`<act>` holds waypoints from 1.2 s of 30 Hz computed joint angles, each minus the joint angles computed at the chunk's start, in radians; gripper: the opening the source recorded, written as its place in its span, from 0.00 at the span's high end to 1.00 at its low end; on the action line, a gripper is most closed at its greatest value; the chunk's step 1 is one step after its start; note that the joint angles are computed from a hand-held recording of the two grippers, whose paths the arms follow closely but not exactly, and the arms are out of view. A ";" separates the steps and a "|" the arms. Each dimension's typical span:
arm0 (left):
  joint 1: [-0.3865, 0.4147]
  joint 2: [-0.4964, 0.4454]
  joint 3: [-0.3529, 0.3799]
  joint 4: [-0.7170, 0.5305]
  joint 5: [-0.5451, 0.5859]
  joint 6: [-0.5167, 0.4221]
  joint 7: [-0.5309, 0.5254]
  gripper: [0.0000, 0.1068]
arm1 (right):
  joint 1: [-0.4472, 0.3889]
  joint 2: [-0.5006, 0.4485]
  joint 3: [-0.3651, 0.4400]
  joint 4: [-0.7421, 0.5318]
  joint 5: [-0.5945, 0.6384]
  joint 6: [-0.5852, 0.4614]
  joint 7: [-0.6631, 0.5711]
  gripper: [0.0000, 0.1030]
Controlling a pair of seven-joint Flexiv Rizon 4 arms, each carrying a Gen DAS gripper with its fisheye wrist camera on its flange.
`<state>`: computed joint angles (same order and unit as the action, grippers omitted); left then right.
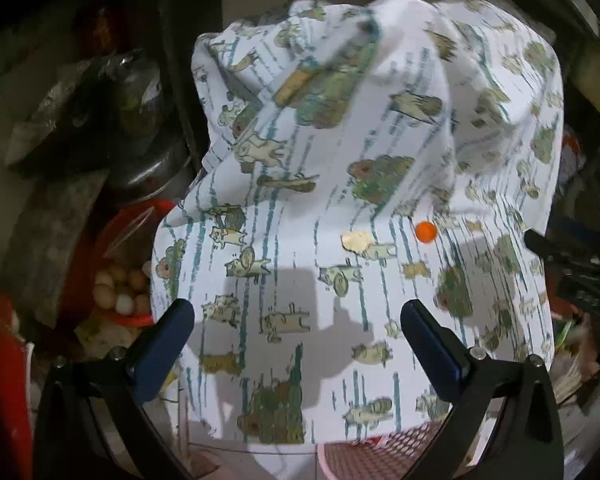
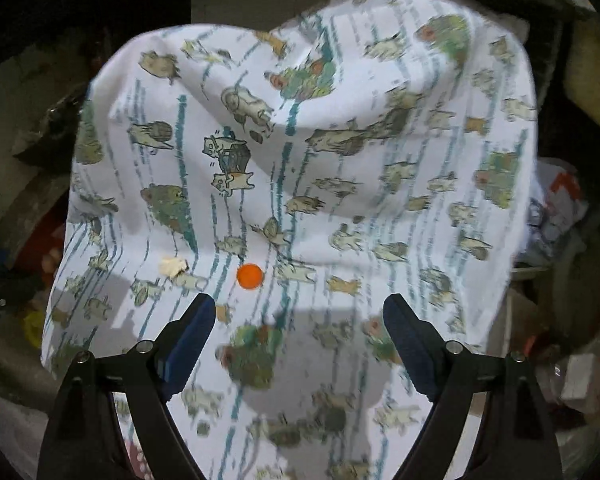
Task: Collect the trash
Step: 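Raise both grippers back above the remaining trash on the cloth, then grasp the white paper scrap with the left gripper while the right gripper grasps the orange cap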
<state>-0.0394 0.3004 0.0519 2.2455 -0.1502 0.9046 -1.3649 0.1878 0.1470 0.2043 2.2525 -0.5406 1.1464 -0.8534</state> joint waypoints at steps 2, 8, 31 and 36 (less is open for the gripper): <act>-0.001 -0.035 0.010 -0.009 -0.045 -0.034 -0.002 0.04 | 0.004 -0.060 -0.006 -0.028 -0.013 -0.010 0.025 0.15; 0.018 -0.122 -0.002 -0.057 -0.047 -0.050 -0.034 0.04 | 0.054 -0.181 -0.031 -0.117 0.095 -0.073 -0.016 0.15; 0.012 -0.261 -0.021 -0.161 -0.013 -0.069 -0.147 0.04 | 0.106 -0.384 -0.036 -0.309 0.360 -0.161 -0.109 0.35; 0.005 -0.276 -0.024 -0.168 -0.022 -0.067 -0.136 0.04 | 0.105 -0.391 -0.026 -0.315 0.393 -0.180 -0.145 0.69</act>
<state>-0.0342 0.0241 0.0282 2.0771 -0.1726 0.8379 -1.5014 0.2927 -0.2437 0.1784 1.9373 -0.1475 0.9666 -0.9988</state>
